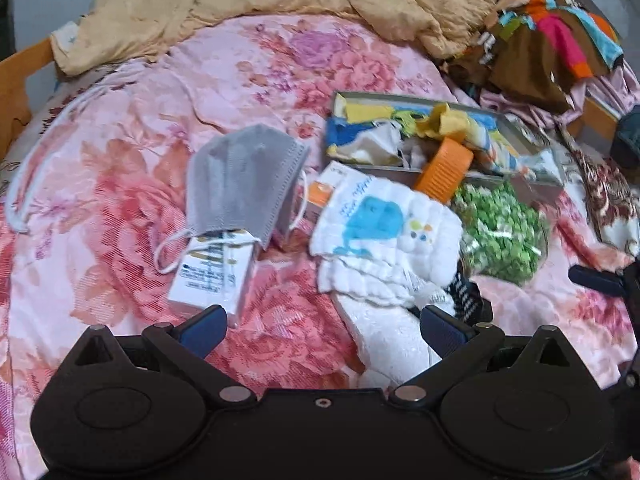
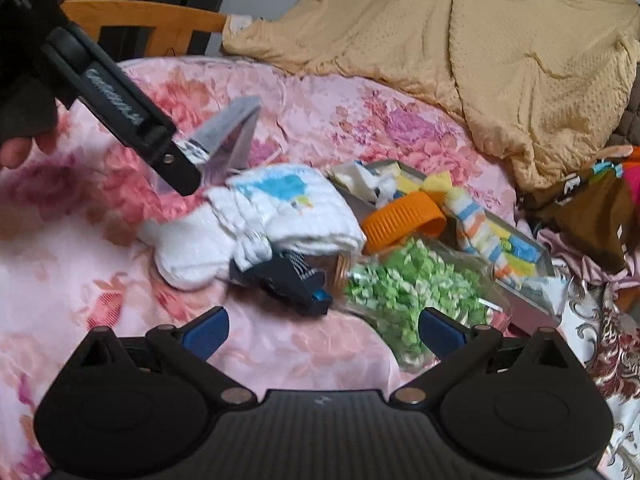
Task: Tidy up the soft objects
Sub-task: 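Grasp the white textured strip with the left tool while the right tool grasps the black striped sock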
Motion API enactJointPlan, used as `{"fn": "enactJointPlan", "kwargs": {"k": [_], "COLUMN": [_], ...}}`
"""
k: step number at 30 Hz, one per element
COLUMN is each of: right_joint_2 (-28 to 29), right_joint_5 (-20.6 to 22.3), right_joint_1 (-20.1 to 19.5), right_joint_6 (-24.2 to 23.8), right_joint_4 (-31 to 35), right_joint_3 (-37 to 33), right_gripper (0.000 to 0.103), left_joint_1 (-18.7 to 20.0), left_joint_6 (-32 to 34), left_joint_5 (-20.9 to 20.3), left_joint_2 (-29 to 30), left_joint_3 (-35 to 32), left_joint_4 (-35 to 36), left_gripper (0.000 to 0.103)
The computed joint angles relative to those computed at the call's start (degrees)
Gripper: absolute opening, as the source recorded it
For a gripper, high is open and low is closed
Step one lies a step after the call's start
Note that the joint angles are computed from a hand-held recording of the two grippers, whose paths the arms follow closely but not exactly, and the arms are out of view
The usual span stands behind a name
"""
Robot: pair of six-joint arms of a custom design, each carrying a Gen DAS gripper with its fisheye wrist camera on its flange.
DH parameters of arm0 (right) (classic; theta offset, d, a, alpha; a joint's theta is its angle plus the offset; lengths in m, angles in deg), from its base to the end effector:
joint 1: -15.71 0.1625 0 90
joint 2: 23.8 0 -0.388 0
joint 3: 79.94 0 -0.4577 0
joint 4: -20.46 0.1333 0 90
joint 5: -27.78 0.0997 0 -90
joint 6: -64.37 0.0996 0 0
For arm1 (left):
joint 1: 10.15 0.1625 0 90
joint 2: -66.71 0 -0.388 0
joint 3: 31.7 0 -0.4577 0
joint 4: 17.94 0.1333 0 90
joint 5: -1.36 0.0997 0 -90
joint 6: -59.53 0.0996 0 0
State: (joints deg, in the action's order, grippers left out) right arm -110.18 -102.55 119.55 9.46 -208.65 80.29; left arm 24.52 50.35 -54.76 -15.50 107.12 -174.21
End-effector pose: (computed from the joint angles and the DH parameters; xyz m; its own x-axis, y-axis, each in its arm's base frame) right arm 0.1296 -0.2384 0.1689 -0.4244 -0.1092 0.8988 -0.7783 0.5514 -0.3005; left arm -0.2353 -0.3923 0.1000 -0.6715 0.5321 -0.5157 0.7128 0.6540 -0.2533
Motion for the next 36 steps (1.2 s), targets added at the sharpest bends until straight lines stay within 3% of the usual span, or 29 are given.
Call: {"fn": "enactJointPlan", "kwargs": {"k": [5,11,18,20,22,29,31,36], "right_joint_2": [0.8,6.61,8.08,8.39,8.34,8.77,8.04,4.47], "right_joint_5": [3.21,5.74,11.73,12.5,13.07,15.95,16.48,18.4], "right_joint_1": [-2.85,-5.4,-7.91,-7.88,-7.97,-9.93,-10.19,-11.06], "right_joint_6": [-1.01,-11.23,-12.13,-12.2,-11.9,-9.17,-8.01,-3.88], "right_joint_4": [-1.4,-7.63,-11.7,-11.2,-9.98,-10.68,-9.54,-5.21], "right_joint_3": [0.19,-1.38,-1.49,-1.85,-2.13,-1.99,-1.87,-0.78], "right_gripper": [0.103,0.102,0.087,0.08,0.066,0.046,0.032,0.015], "left_joint_1": [-0.22,-0.71,0.06,1.09,1.98,4.62,5.6,8.47], "left_joint_6": [2.68,9.17,9.19,7.54,5.97,1.79,0.14,-4.63], "left_joint_5": [-1.59,-4.89,-6.59,-7.82,-8.94,-13.09,-14.19,-17.54], "left_joint_2": [1.01,1.18,1.91,2.26,2.58,3.82,4.54,6.01], "left_joint_3": [-0.14,0.59,-0.22,-0.85,-1.26,-2.65,-3.42,-4.96], "left_joint_4": [0.76,-0.47,1.6,2.07,1.72,0.11,0.74,0.72], "left_gripper": [0.102,0.102,0.102,0.101,0.1,0.093,0.088,0.072]}}
